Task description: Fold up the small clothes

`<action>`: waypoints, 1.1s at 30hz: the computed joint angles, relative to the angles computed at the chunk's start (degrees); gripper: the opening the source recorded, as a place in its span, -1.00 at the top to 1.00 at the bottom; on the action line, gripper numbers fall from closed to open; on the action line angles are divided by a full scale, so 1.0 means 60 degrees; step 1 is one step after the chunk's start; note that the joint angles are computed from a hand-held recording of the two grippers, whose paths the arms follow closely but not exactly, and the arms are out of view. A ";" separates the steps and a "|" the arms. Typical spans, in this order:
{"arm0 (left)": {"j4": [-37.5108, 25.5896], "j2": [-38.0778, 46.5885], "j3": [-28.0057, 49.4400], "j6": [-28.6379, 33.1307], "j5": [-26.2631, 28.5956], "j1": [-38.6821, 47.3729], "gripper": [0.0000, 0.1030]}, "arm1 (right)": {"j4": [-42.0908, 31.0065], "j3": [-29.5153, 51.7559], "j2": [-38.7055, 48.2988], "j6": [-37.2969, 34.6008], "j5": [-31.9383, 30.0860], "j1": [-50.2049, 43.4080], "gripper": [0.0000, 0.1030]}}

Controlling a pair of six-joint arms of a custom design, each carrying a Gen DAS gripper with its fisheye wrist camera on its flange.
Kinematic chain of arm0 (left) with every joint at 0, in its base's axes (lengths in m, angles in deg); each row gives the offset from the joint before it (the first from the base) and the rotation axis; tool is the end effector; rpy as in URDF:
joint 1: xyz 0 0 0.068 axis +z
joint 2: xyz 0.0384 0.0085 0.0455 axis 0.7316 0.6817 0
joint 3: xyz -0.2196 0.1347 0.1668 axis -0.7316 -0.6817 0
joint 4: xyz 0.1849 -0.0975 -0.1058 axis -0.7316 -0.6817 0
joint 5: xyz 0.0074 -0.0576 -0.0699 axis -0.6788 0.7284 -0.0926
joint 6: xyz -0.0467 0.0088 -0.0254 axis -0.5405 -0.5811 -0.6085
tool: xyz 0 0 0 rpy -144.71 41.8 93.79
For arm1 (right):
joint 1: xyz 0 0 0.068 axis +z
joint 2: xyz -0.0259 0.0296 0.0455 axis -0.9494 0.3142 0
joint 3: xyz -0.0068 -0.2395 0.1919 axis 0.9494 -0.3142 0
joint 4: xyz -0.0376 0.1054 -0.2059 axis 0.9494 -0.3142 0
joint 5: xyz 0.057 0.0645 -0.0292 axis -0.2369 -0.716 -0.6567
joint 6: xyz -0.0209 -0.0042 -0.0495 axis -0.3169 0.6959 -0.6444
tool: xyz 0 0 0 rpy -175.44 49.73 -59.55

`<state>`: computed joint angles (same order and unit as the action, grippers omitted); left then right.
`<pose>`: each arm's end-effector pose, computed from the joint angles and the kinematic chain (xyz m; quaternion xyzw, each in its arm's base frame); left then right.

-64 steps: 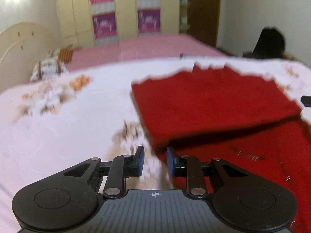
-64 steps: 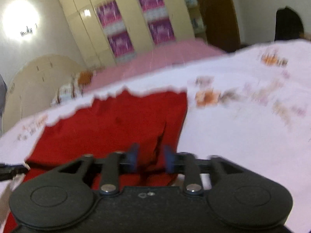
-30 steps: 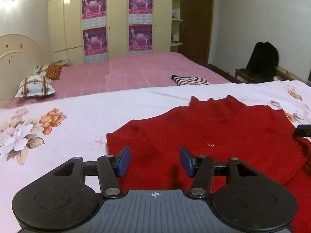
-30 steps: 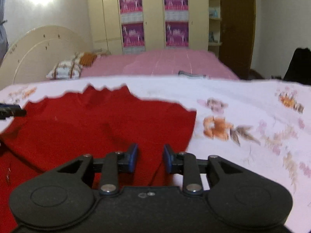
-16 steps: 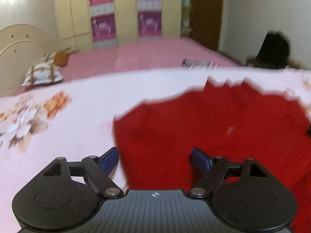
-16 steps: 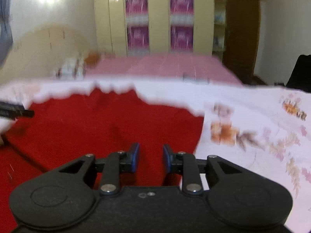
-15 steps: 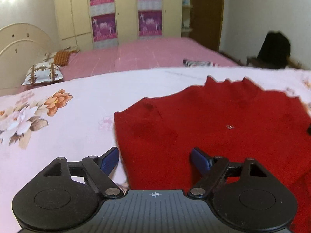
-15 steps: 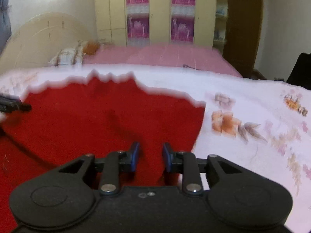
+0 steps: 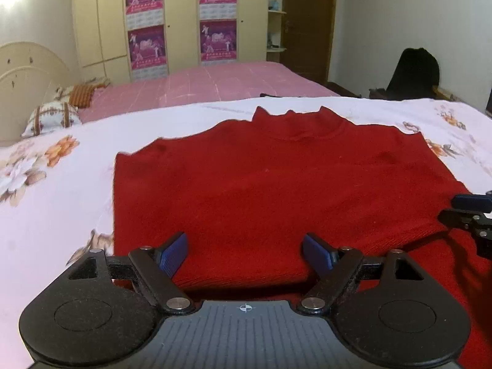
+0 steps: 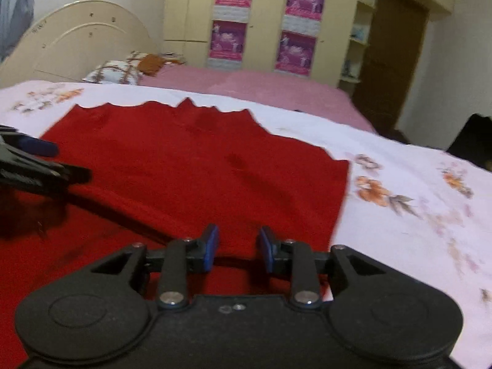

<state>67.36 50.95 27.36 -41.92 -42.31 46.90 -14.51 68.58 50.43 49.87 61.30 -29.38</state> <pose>0.2140 -0.0066 0.1641 0.1043 0.9009 -0.0490 0.4185 0.1920 0.1508 0.1700 -0.1138 0.8915 -0.0332 0.4371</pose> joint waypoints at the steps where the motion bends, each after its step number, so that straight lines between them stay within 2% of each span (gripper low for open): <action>1: 0.0102 -0.0040 -0.0118 0.0137 0.0096 0.0121 -0.59 | -0.0027 -0.0126 -0.0135 0.0110 0.0019 -0.0059 0.39; 4: 0.0438 0.0098 -0.0286 0.0117 0.0253 0.0276 -0.66 | 0.0579 -0.0689 -0.0353 0.0187 -0.0395 -0.0391 0.37; 8: 0.0576 -0.0032 -0.0448 0.0011 -0.0094 0.0043 -0.68 | 0.0527 -0.0576 -0.0274 0.0317 -0.0681 -0.0648 0.36; 11: 0.0251 -0.0154 -0.0294 0.0068 -0.0151 0.0024 -0.67 | 0.0083 -0.0352 -0.0342 0.0195 -0.0573 -0.0524 0.35; 14: 0.0386 -0.0024 -0.0305 0.0143 0.0054 0.0170 -0.68 | -0.0311 -0.0145 -0.0532 0.0413 -0.0759 -0.0570 0.35; 18: -0.0080 -0.0201 -0.0029 0.0310 0.0120 0.0254 -0.68 | 0.0047 -0.0282 -0.0625 0.0327 -0.0537 -0.0517 0.36; 20: 0.0263 -0.0163 0.0059 0.0290 0.0232 0.0478 -0.68 | 0.0388 -0.0347 -0.0694 0.0227 -0.0494 -0.0625 0.37; 22: 0.0240 0.0168 0.0515 0.0151 0.0593 0.0868 -0.68 | 0.0685 -0.0260 -0.0571 0.0054 -0.0544 -0.0987 0.38; 26: -0.0067 0.1342 0.1777 0.0180 0.0504 0.1159 -0.68 | 0.1214 0.0017 -0.0020 -0.0519 -0.1461 -0.2028 0.40; 29: -0.0458 0.2296 0.2574 0.0381 0.0540 0.1294 -0.68 | 0.1704 0.0000 0.0469 -0.0963 -0.1726 -0.2405 0.40; 33: -0.0038 0.2666 0.2555 0.0688 0.0552 0.1391 -0.68 | 0.2210 -0.0233 0.0840 -0.1318 -0.2202 -0.2900 0.41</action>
<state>67.13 66.94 42.69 -37.79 -38.99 55.24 -1.25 67.18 55.47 41.96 48.09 -46.78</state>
